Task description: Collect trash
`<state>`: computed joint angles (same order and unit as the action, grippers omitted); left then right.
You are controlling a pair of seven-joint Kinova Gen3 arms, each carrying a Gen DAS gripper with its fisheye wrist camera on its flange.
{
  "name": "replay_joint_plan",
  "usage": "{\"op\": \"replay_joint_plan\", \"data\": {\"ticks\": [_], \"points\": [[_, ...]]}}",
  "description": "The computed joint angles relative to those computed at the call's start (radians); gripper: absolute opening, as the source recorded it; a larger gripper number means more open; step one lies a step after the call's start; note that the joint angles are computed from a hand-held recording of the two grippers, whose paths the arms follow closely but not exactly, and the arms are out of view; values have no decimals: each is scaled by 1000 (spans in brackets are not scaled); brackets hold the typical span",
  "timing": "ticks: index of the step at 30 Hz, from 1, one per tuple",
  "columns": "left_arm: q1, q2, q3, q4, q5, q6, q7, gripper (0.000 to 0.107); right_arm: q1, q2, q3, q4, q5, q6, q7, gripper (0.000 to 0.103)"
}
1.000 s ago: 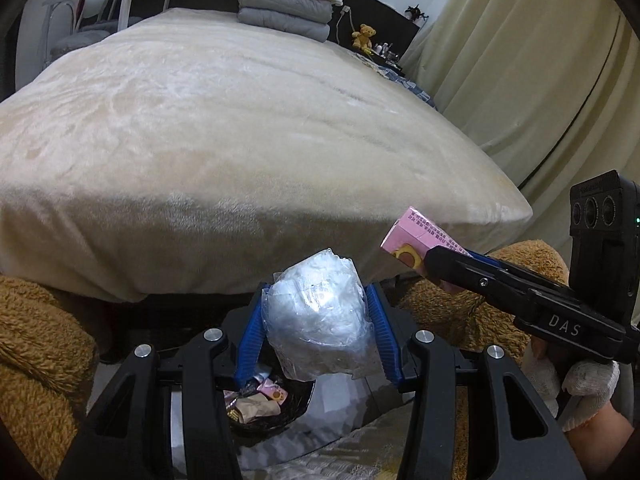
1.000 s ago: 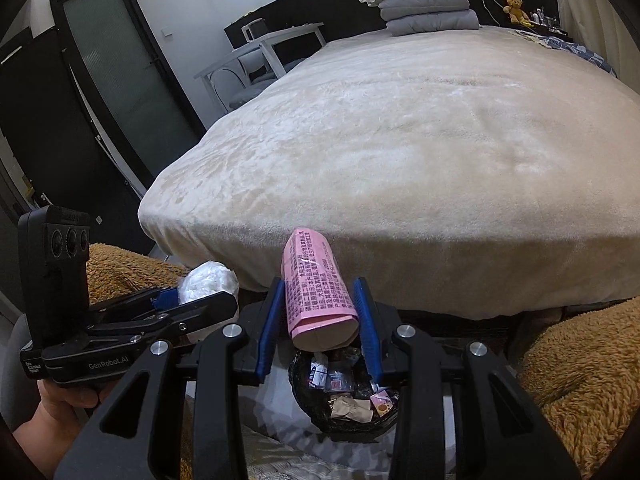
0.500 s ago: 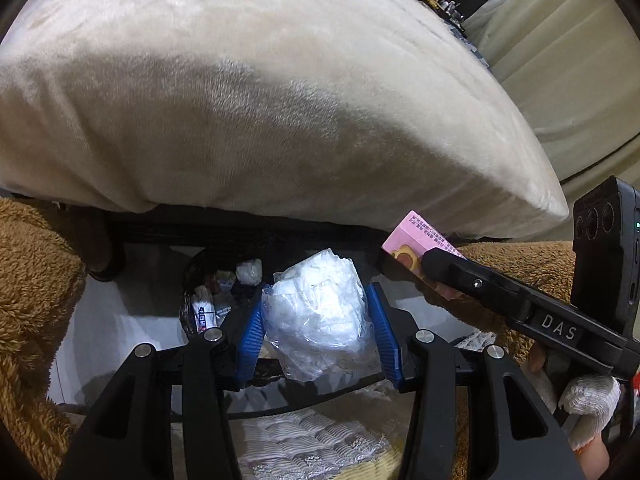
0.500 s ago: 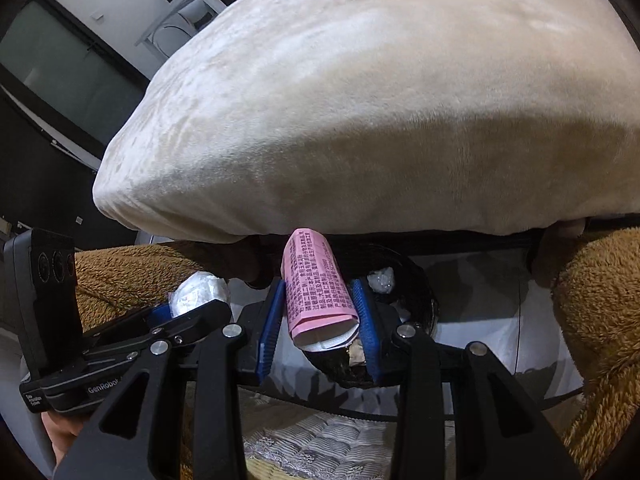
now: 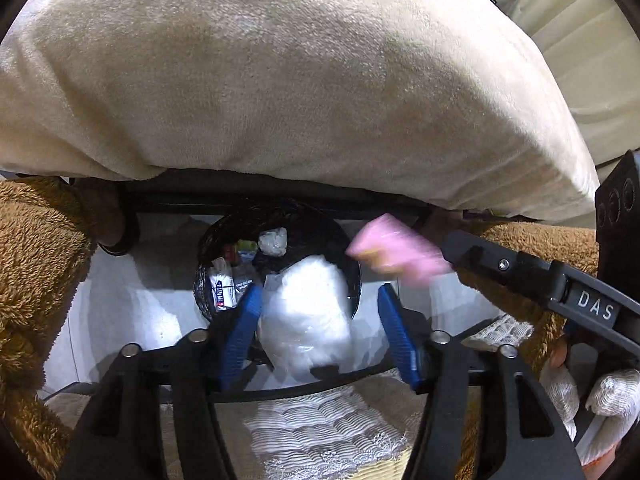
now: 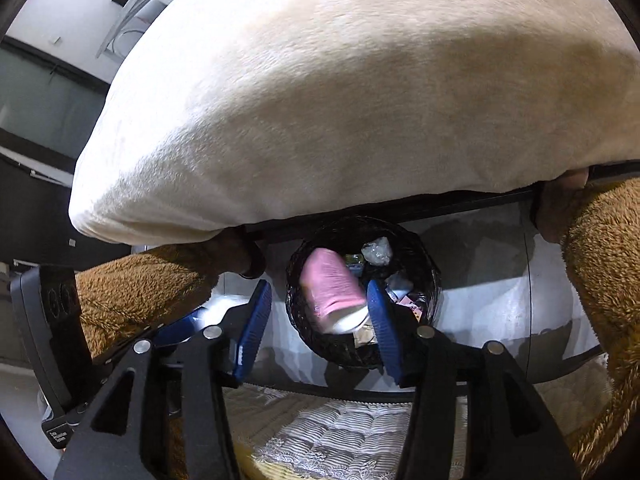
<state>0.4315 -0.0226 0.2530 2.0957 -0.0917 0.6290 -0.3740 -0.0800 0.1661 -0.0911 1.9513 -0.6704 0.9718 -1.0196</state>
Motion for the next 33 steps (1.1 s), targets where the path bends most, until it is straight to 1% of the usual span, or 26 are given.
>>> {"op": "replay_joint_plan", "data": {"ticks": [5, 9, 13, 17, 20, 22, 25, 28, 29, 30, 31, 32, 33], "points": [[-12, -26, -2, 22, 3, -10, 14, 59, 14, -2, 3, 6, -28, 3, 20, 51], [-15, -46, 24, 22, -57, -1, 76, 59, 23, -21, 8, 13, -45, 2, 49, 51], [-19, -84, 60, 15, -127, 24, 145, 59, 36, -59, 18, 31, -76, 2, 106, 51], [-32, -130, 128, 0, -243, 68, 238, 59, 38, -134, 37, 58, -122, -19, 205, 51], [-41, -161, 185, -30, -328, 132, 289, 59, 31, -193, 62, 72, -159, -26, 288, 51], [-45, -190, 208, -42, -365, 160, 294, 59, 24, -236, 83, 84, -190, -35, 353, 51], [-66, -226, 262, -71, -428, 220, 305, 59, 10, -299, 125, 100, -237, -41, 455, 51], [-87, -252, 314, -97, -483, 271, 302, 59, -8, -345, 174, 110, -277, -37, 530, 52], [-93, -262, 328, -105, -496, 286, 295, 59, -3, -369, 172, 116, -276, -59, 547, 54], [-101, -272, 344, -114, -510, 302, 288, 59, -4, -395, 170, 126, -278, -89, 570, 55], [-111, -281, 363, -122, -525, 315, 284, 59, -15, -414, 187, 134, -288, -102, 602, 55], [-121, -294, 378, -126, -539, 326, 279, 59, -36, -420, 220, 134, -296, -100, 628, 56], [-135, -304, 398, -130, -554, 332, 276, 60, -39, -428, 233, 132, -303, -96, 642, 58]]}}
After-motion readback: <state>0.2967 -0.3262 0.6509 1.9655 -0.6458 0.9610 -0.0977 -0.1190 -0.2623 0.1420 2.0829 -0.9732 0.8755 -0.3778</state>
